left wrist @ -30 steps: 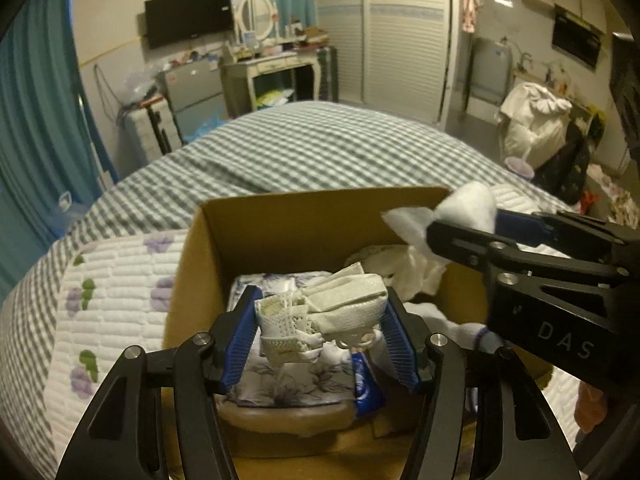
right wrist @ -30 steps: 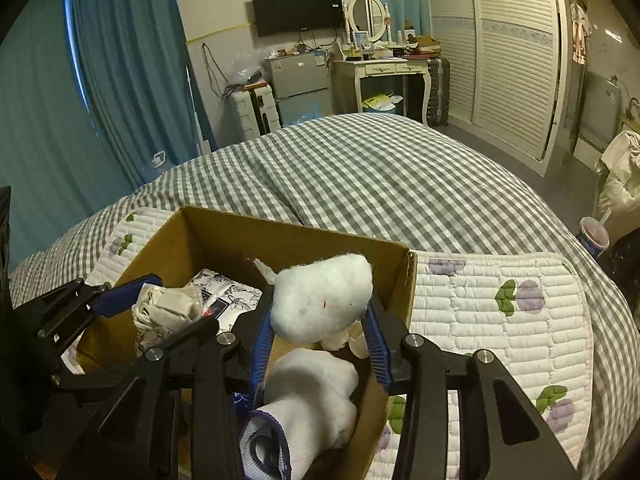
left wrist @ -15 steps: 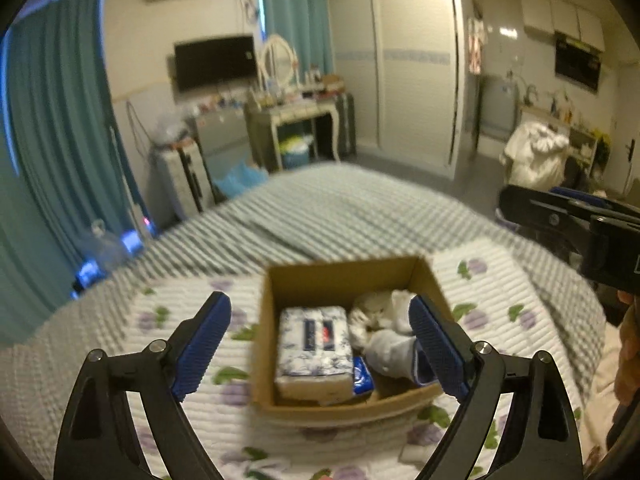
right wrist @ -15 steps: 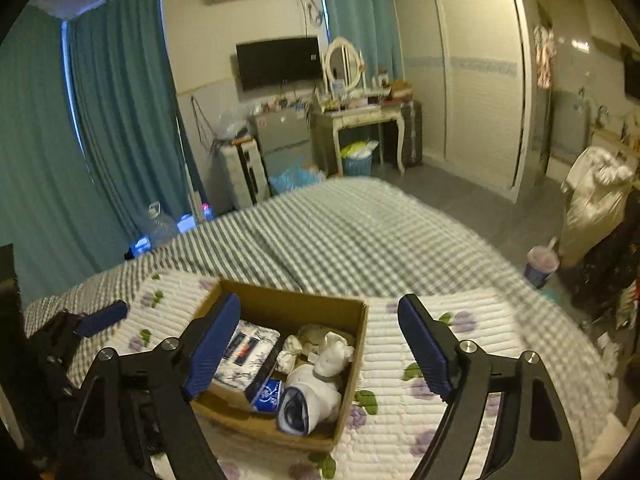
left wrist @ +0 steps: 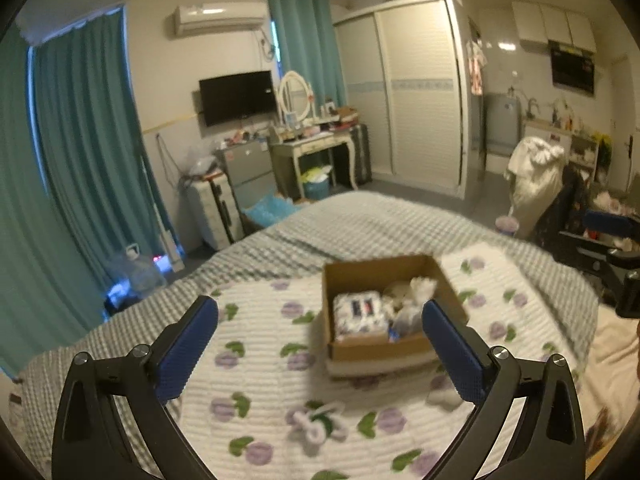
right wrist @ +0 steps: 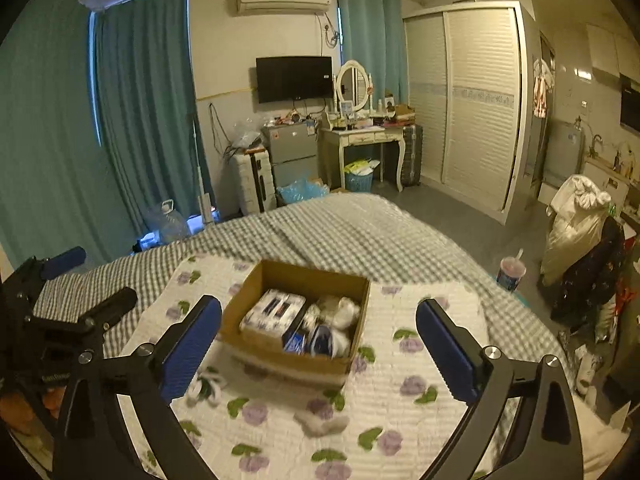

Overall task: Organize soft objects
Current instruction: 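Grasp the white pipe-cleaner toy with the right gripper while the left grasps the green-white knot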

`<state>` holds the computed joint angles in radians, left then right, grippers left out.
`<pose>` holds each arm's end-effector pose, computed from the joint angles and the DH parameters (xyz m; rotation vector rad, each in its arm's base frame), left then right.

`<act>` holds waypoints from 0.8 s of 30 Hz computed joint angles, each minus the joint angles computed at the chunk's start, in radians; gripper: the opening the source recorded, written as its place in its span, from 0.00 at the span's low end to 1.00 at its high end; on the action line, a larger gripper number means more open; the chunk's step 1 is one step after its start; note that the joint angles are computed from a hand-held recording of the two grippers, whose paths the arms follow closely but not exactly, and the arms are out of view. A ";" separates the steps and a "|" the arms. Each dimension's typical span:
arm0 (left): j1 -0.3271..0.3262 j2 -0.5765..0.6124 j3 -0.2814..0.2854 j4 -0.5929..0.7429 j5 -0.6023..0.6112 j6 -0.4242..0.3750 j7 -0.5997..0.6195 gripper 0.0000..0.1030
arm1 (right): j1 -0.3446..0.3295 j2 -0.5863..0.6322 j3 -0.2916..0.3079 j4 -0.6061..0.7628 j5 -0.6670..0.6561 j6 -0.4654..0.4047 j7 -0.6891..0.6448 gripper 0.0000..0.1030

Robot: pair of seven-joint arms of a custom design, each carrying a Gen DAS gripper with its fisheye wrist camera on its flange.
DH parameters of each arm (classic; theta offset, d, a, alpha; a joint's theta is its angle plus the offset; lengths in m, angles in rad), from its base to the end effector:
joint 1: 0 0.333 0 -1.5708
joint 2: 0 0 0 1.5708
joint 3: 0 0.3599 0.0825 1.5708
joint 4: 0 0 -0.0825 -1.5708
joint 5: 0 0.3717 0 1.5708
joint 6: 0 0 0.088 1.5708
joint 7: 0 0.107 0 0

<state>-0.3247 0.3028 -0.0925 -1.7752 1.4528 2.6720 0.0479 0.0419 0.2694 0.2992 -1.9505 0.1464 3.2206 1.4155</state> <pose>0.6041 -0.2928 0.4825 -1.4993 1.5847 -0.7679 0.6299 0.1859 0.5203 -1.7666 1.3158 -0.6528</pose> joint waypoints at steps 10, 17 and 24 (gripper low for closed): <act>0.034 0.183 0.038 -0.029 0.038 0.100 -0.087 1.00 | 0.282 0.222 -0.287 -0.008 -0.025 0.042 0.189 0.96; 0.044 0.290 0.088 -0.005 -0.054 0.223 -0.037 1.00 | 0.404 0.407 -0.433 0.097 -0.081 -0.057 0.312 0.89; -0.007 0.326 0.157 -0.003 -0.128 0.257 0.040 1.00 | 0.460 0.503 -0.497 0.172 -0.139 -0.053 0.383 0.78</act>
<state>-0.3316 0.6292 0.0649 -1.7782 1.3248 2.9289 0.0875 0.5014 0.7726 -0.1978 -1.7784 0.0072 3.1674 1.7989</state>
